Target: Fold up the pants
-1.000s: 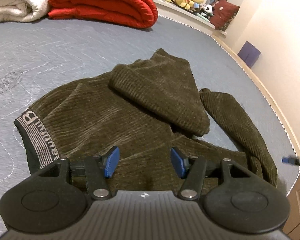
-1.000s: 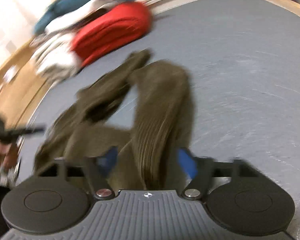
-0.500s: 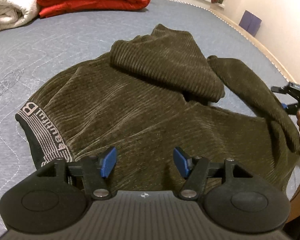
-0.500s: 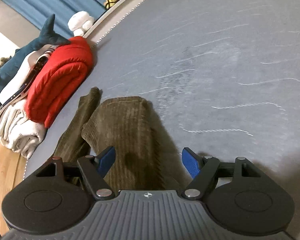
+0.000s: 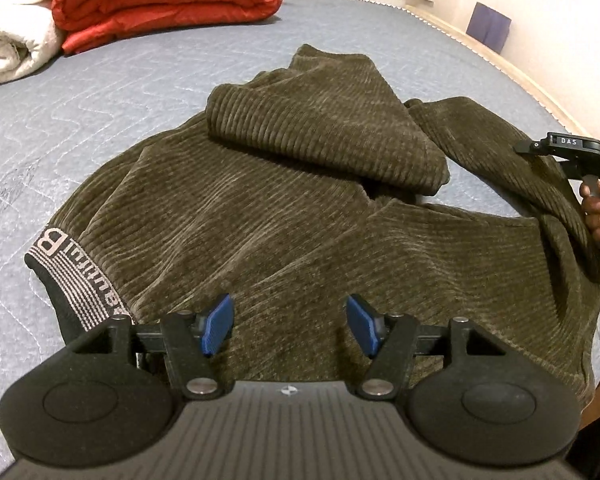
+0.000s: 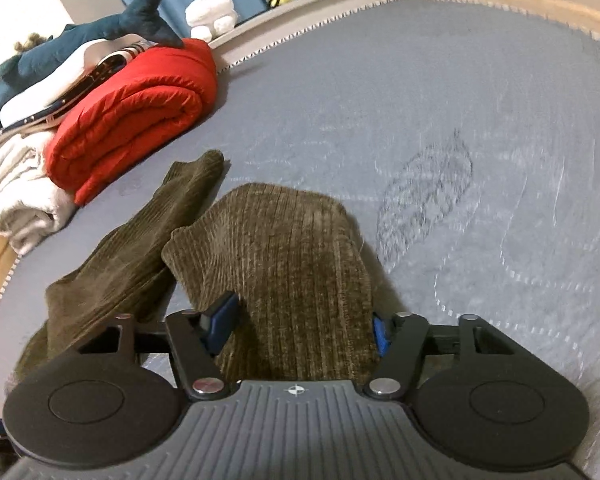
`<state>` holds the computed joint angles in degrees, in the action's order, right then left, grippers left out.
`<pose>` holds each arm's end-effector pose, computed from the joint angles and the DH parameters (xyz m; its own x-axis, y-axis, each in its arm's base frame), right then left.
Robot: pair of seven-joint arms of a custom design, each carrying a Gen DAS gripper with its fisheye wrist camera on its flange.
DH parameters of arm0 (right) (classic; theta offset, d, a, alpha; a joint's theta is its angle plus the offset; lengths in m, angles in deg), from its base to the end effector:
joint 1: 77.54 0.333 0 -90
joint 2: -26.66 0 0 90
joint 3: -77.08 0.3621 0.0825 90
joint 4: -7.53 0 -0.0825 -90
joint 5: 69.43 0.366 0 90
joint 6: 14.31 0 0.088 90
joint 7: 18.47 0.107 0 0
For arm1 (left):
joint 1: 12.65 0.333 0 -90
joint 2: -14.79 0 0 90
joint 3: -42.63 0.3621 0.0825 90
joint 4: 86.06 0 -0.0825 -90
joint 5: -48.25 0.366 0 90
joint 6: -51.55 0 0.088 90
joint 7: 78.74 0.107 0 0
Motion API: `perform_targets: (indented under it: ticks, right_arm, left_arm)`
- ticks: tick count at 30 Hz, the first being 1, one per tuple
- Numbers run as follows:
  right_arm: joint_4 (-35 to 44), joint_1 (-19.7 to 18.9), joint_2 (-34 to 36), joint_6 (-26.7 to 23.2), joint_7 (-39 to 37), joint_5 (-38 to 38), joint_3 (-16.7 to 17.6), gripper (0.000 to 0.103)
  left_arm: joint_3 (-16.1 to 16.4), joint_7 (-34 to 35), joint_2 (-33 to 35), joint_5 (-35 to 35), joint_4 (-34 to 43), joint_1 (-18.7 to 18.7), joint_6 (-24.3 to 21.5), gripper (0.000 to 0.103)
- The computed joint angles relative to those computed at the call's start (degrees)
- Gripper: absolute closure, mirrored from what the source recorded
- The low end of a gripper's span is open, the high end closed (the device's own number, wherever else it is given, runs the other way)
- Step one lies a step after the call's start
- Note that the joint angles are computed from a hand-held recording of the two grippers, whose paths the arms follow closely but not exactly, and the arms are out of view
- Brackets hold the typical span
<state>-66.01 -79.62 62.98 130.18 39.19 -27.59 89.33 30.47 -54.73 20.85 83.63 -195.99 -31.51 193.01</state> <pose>0.7802 0.0803 0.4953 0.3315 -0.8340 -0.4412 -0.7621 0.0389 -0.6463 0.5250 -0.3110 0.5404 0.1864 -0.9792 0.0806 -0.7856 -0.1978 -0.5863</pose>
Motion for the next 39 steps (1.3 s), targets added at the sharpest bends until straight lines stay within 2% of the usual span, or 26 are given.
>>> perform_targets:
  ticks: [6,11,16,19,21,23,24,25,28,31,33,35,37,39]
  right_arm:
    - [-2.2,3.3,-1.0,6.5,2.3,-6.0,-2.8,0.066]
    - [-4.1,7.2,-1.4,12.7,8.6,-15.9,-7.1,0.066]
    - [-4.7,1.3,-1.6,13.2,1.4,-12.0,1.7,0.062]
    - [-6.0,-1.5,-2.3,15.6,-6.9,-7.3,6.5,0.062]
    - [-6.9,-1.0,-2.9,18.4,-10.2,-5.9,6.7,0.068]
    - [-6.8,2.1,-3.0,19.4,-7.6,-8.4,2.9,0.073]
    - [-6.8,3.6,-3.0,19.3,-5.4,-10.2,0.9,0.073]
    - [-6.2,3.9,-2.6,17.7,-4.3,-11.4,0.2,0.073]
    - [-4.4,0.4,-1.8,10.2,-7.9,-9.5,4.2,0.069]
    - [-6.0,2.6,-2.7,11.8,-10.9,-10.8,2.3,0.062]
    - [-5.9,4.0,-2.6,11.7,-9.8,-12.1,0.7,0.061]
    - [-6.6,4.3,-2.9,12.5,-10.6,-12.7,0.7,0.061]
    - [-7.5,4.2,-3.3,13.8,-12.2,-12.9,1.2,0.066]
    - [-7.5,4.7,-3.4,14.5,-12.2,-13.5,0.8,0.09]
  left_arm:
    - [0.0,0.1,-0.4,0.3,-0.4,0.0,0.0,0.035]
    - [-0.1,-0.6,-0.9,0.8,-0.8,0.1,-0.4,0.031]
    - [-0.2,-0.4,-0.7,0.7,-0.5,0.3,-0.6,0.03]
    - [-0.2,-0.1,-0.4,0.8,-0.3,0.2,-0.4,0.029]
    - [-0.2,0.1,-0.2,0.8,-0.1,0.2,-0.3,0.029]
    - [-0.1,0.2,0.0,0.8,0.1,0.1,-0.3,0.029]
    - [-0.1,0.3,0.1,0.8,0.1,0.1,-0.3,0.029]
    - [0.0,0.4,0.1,0.8,0.2,0.1,-0.4,0.028]
    - [0.1,0.5,0.3,0.8,0.4,0.0,-0.5,0.027]
    - [0.1,0.4,0.4,0.9,0.5,-0.1,-0.6,0.027]
    - [0.2,0.5,0.5,1.0,0.6,-0.1,-0.6,0.027]
    - [0.2,0.8,0.6,0.9,0.6,-0.2,-0.6,0.027]
    - [0.2,0.9,0.7,0.9,0.7,-0.2,-0.7,0.027]
    - [0.3,0.8,0.7,0.9,0.8,-0.2,-0.7,0.027]
